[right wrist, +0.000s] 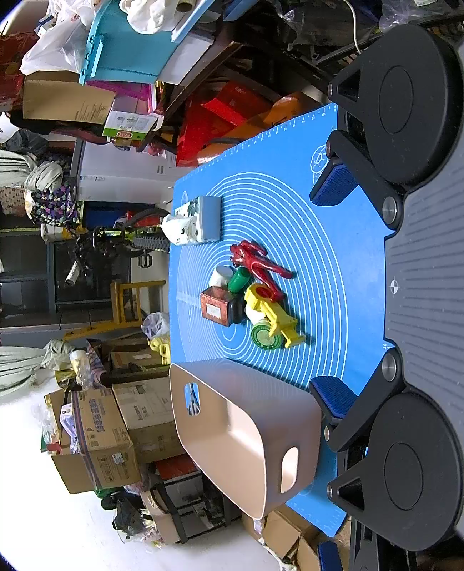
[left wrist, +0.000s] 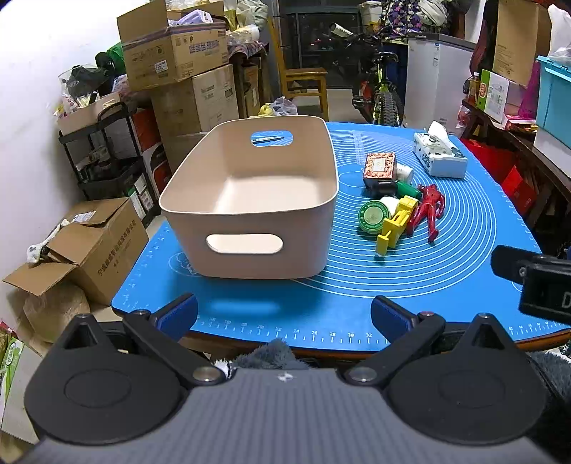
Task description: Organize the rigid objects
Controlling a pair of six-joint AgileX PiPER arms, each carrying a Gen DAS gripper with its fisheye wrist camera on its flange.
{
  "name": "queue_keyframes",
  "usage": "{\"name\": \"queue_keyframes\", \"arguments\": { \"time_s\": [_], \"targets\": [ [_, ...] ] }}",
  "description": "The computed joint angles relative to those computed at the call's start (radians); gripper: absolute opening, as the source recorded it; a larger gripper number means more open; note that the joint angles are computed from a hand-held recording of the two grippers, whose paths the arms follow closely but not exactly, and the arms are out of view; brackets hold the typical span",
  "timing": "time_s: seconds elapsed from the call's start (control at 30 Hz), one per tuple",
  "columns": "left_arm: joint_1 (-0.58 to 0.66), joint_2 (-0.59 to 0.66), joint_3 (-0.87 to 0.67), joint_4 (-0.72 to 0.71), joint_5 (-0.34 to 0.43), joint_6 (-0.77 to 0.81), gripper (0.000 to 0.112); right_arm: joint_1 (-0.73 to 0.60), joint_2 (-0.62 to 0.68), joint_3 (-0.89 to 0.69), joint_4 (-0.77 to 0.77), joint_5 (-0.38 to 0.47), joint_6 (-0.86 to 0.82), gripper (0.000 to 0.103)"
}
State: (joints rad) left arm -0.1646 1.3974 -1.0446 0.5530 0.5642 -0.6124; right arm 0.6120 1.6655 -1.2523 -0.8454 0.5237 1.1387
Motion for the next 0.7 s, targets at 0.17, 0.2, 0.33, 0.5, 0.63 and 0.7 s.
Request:
{"name": "queue_keyframes", "arguments": {
  "time_s": [0.17,0.2,0.33,0.5,0.63,0.7],
  "targets": [
    [0.019,0.005,-0.025,-0.015,0.012,0.042,0.102,-0.02,0.001,-0.017,0.066,-0.004,-0.067,0.101],
    [0.026,0.009,-0.034,-0.024,0.015,0.054,0.102,-0.025,0.001,-0.025,0.084,-0.005,-0.085,0.101],
    [0.069,0.034,-0.084,-0.075,0.032,0.12,0.102,-0.041,0.009,-0.053,0.099,-0.015,-0.107,0.101],
    [0.146,0.092,-0.198,-0.2,0.07,0.293,0.102,-0.056,0.062,-0.155,0.124,0.0,-0.168,0.101],
    [0.202,0.157,-0.316,-0.258,0.109,0.361,0.102,-0.074,0.137,-0.282,0.176,0.027,-0.241,0.101],
    [0.227,0.2,-0.39,-0.269,0.141,0.382,0.102,-0.084,0.182,-0.351,0.2,0.047,-0.275,0.101]
  ]
}}
